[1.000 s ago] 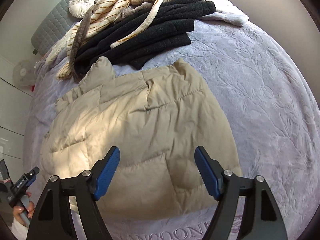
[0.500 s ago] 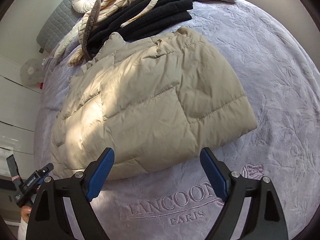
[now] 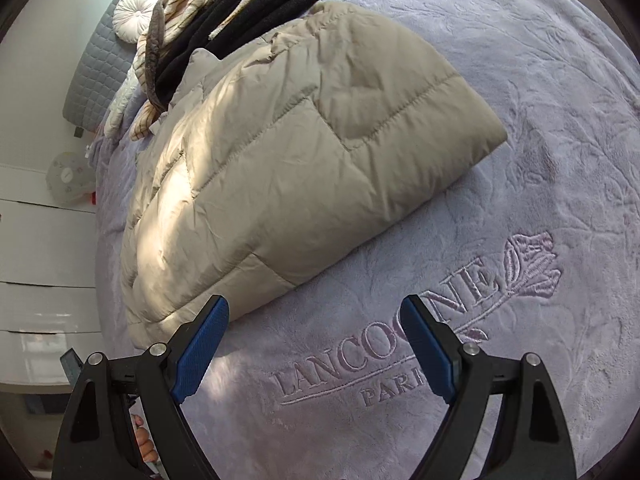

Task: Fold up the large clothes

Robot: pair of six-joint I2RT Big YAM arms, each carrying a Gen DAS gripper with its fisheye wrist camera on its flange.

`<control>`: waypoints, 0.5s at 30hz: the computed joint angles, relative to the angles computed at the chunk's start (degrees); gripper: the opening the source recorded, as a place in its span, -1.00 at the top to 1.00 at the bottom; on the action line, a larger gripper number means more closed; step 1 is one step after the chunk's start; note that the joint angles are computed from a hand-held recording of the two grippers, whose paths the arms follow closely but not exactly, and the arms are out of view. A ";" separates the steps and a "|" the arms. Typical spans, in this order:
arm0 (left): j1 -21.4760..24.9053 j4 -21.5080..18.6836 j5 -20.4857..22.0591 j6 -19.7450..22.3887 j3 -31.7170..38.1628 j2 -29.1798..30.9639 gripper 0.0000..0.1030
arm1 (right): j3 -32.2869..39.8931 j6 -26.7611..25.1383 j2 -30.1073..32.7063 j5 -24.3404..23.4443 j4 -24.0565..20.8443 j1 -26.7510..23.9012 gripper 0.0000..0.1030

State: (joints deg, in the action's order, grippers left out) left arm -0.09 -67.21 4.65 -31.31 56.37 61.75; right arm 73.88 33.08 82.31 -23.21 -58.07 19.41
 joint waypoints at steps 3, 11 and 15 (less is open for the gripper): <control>1.49 0.70 2.29 -1.12 -1.68 -0.50 -0.99 | -1.40 1.42 0.11 -2.96 0.44 -1.14 -0.74; 7.84 6.87 10.97 -3.91 -5.93 -3.06 -0.99 | -4.88 7.26 0.10 -9.16 6.62 -3.54 -0.74; 11.65 10.22 15.12 -5.01 -6.93 -2.48 -0.99 | -5.78 10.77 0.64 -12.12 11.38 -4.49 -0.74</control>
State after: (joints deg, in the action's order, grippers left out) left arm 11.56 -56.99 19.77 -36.32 49.44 59.27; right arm 68.10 43.85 82.94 -35.33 -46.69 14.92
